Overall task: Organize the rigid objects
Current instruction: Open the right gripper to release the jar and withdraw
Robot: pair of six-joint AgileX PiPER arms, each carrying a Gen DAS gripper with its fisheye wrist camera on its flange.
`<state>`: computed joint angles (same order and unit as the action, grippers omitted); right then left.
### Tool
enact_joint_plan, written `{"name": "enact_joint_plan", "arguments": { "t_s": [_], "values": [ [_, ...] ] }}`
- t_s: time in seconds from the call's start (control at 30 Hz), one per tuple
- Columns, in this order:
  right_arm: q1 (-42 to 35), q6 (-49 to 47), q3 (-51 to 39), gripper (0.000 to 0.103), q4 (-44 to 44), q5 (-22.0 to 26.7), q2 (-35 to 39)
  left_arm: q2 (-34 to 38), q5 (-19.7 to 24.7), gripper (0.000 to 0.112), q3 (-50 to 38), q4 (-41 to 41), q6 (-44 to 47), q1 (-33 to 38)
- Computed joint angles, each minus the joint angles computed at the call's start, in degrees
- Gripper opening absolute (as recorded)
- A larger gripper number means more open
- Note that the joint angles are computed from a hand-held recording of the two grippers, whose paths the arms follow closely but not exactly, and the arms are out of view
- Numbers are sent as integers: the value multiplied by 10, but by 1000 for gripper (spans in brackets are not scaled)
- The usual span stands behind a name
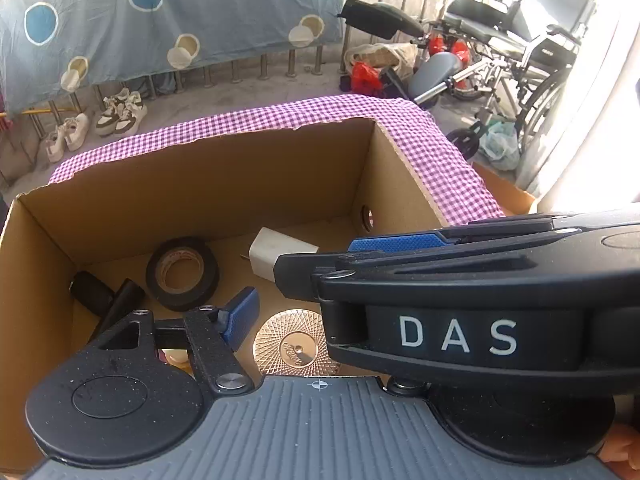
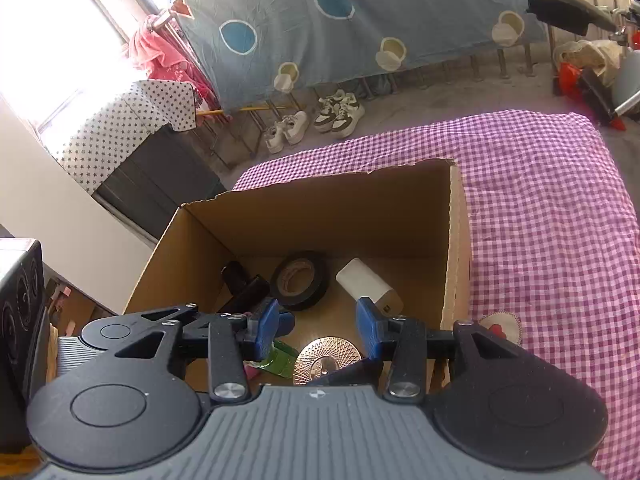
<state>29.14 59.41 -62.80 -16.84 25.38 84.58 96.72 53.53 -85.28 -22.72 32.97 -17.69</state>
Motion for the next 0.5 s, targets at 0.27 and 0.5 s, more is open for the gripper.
{"name": "enact_joint_plan", "arguments": {
  "t_s": [0.27, 0.5],
  "values": [
    [61, 229, 67, 57, -209, 8, -81, -69, -43, 74, 63, -29, 46, 12],
    [210, 401, 82, 71, -374, 184, -148, -159, -41, 83, 138, -111, 135, 70]
  ]
}}
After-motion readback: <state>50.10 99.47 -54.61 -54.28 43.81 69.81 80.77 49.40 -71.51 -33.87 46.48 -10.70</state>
